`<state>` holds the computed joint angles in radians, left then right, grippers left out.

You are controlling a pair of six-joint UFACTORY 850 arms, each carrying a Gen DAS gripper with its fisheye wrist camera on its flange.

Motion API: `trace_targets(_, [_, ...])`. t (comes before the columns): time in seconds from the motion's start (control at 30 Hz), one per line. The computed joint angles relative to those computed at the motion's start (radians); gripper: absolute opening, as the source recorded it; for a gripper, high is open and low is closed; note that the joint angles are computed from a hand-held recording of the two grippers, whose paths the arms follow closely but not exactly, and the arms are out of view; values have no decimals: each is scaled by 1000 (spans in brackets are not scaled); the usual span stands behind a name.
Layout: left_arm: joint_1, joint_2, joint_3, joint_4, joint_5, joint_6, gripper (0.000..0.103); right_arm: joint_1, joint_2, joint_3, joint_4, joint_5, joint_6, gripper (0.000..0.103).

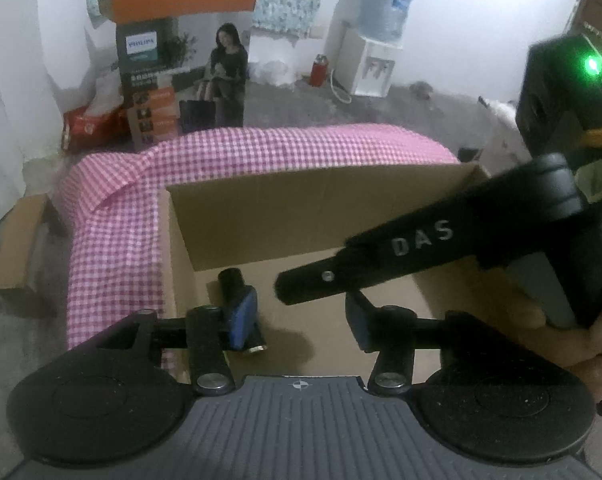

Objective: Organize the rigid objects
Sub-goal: 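Carry the black cylinder with the right gripper into the box and release, then move the right gripper to the black oval case and grasp it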

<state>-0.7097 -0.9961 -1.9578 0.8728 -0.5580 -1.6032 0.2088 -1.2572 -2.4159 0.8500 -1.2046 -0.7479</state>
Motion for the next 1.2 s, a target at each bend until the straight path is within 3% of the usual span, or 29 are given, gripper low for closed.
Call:
trace_targets(0.4, [-101, 154, 193, 322, -37, -309, 70, -85, 403, 581, 189, 145, -319, 21])
trace_targets(0.5, [-135, 180, 229, 367, -54, -363, 74, -120, 504, 723, 254, 154, -418, 33])
trace_targets(0.57, [-158, 191, 248, 386, -66, -390, 76, -146, 569, 817, 303, 161, -492, 47])
trace_targets(0.7, [-197, 198, 270, 398, -86, -412, 78, -200, 673, 981, 375, 154, -616, 47])
trace_targets(0.93, [-237, 187, 281, 412, -75, -465, 80, -328, 764, 1194, 458, 84, -756, 47])
trace_targets(1.2, [-265, 73, 177, 339, -9, -363, 80, -421, 693, 1283, 437, 87, -724, 47])
